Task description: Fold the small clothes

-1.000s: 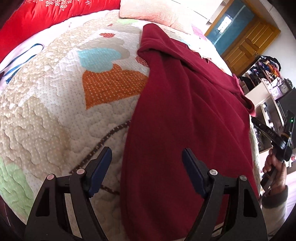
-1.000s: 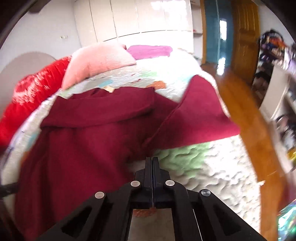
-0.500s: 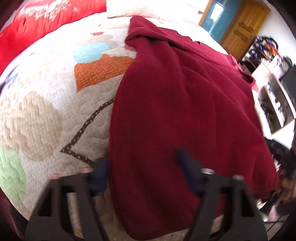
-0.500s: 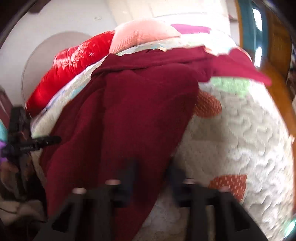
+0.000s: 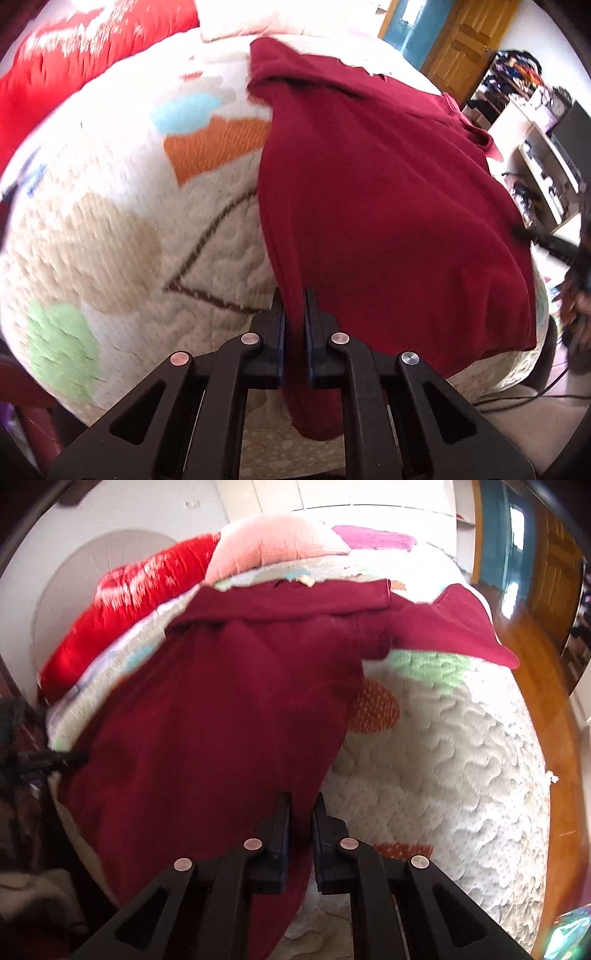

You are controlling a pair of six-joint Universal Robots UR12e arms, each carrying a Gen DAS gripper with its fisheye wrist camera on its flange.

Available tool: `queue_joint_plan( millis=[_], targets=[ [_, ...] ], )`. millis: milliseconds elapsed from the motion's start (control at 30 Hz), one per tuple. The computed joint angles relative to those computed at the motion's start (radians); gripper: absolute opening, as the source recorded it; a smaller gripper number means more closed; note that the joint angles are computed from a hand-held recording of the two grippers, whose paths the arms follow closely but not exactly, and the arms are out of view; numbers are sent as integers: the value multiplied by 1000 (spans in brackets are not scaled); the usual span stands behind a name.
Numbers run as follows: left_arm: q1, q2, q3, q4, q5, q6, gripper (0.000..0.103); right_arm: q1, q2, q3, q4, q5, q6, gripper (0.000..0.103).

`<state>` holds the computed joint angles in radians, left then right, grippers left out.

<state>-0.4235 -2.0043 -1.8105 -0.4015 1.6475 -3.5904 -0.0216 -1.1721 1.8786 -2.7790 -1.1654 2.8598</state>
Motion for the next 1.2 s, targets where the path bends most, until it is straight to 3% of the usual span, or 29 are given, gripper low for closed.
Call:
queue_joint_plan(
  millis=[33, 100, 200, 400, 667, 767, 900, 1000, 1133, 1200],
  targets=[
    [-2, -1, 8, -2, 12, 15, 8, -2, 0, -4, -44, -18, 19, 35],
    [-7, -7, 28, 1, 31, 32, 15, 10, 18, -33, -158, -122, 60, 53],
    [-9, -27, 65, 20, 34, 49, 38, 19, 72, -128, -193, -214, 124, 53],
    [-8, -84, 166, 29, 18, 97, 45, 39, 234, -400, -56, -368, 251, 53],
    [19, -162, 276, -17, -60, 48, 49, 36, 423, -701, 204, -475, 427, 53],
    [24, -176, 292, -29, -60, 50, 49, 14, 445, -715, 187, -427, 453, 49],
    [33, -179, 291, -32, -60, 39, 49, -15, 419, -667, 110, -336, 462, 9],
    [42, -173, 279, -13, -52, 27, 49, -35, 372, -603, -25, -176, 473, 9],
    [58, -166, 267, 22, -39, -16, 49, -18, 312, -554, -156, 21, 370, 9],
    [68, -161, 260, 51, -40, -49, 49, 7, 300, -557, -179, 127, 304, 9]
  ],
)
